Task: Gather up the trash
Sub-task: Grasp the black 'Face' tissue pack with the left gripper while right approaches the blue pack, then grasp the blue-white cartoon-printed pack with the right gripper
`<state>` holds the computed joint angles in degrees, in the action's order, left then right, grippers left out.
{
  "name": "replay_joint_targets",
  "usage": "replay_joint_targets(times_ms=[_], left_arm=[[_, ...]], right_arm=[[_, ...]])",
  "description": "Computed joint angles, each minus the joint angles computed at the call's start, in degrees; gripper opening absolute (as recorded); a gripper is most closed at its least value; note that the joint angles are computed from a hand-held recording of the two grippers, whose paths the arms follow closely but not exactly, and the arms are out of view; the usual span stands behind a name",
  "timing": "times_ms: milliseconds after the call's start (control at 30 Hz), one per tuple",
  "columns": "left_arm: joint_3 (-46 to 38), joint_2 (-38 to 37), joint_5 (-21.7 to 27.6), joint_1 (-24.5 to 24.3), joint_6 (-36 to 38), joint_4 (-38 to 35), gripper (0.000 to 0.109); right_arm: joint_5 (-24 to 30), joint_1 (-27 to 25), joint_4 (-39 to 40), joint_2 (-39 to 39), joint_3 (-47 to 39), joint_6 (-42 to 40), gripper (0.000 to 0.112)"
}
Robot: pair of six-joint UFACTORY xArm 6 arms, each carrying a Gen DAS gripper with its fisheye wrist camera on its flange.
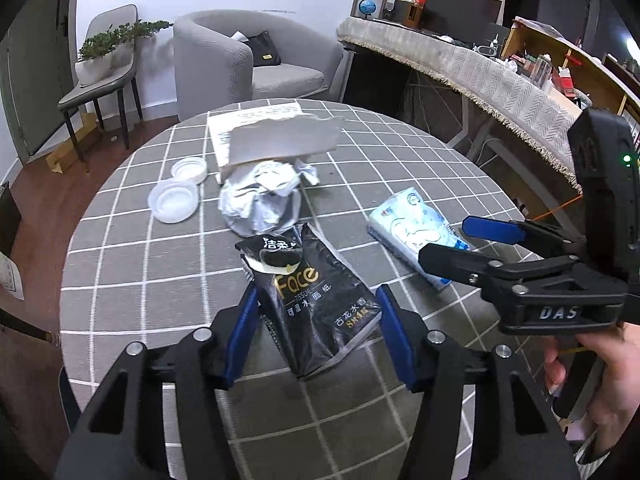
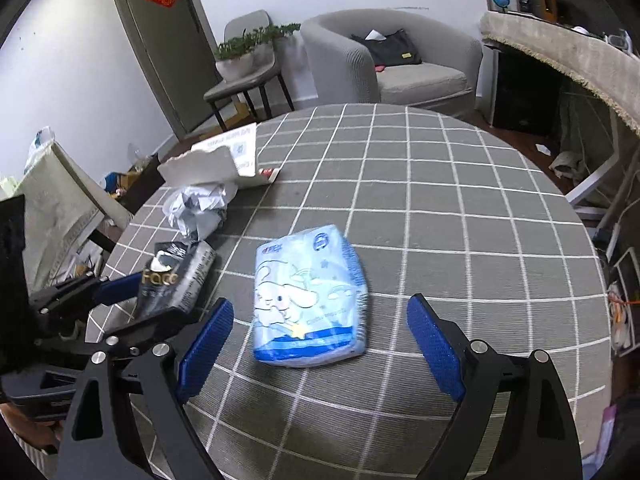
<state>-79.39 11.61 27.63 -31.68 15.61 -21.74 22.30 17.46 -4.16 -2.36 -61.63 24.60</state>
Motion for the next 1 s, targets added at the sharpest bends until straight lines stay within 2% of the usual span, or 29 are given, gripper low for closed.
replay_joint_targets(times_ms=[67, 400, 433, 500, 667, 1000], left_arm=[[0.31, -0.44, 0.1, 0.5, 0.34, -0.31, 0.061], [3.58, -3.61, -0.29, 3.46, 2.7, -2.54, 0.061], [3.9, -3.93, -0.36, 3.72, 2.89, -2.72, 0.061], [4.45, -4.51, -0.68, 4.35, 3.14, -2.86, 0.061], [6.17, -6.02, -1.35, 5.97, 3.5, -2.92, 0.061], [10.07, -8.8, -3.17, 9.8, 3.69, -1.83, 0.061]], right_arm=[[1.13, 0.42, -1.17, 0.85, -1.14, 1.12, 0.09], [10.24, 2.69, -17.42, 4.84, -7.44, 10.48, 0.089], [10.38, 2.77, -17.79, 4.93, -7.57, 10.7, 0.087], [9.97, 2.68, -18.99, 4.78, -7.5, 12.19, 0.067], [10.02, 2.81, -18.68, 5.49, -8.51, 11.44, 0.053], [5.56, 3.72, -20.97, 4.99, -9.65, 14.58, 0.053]])
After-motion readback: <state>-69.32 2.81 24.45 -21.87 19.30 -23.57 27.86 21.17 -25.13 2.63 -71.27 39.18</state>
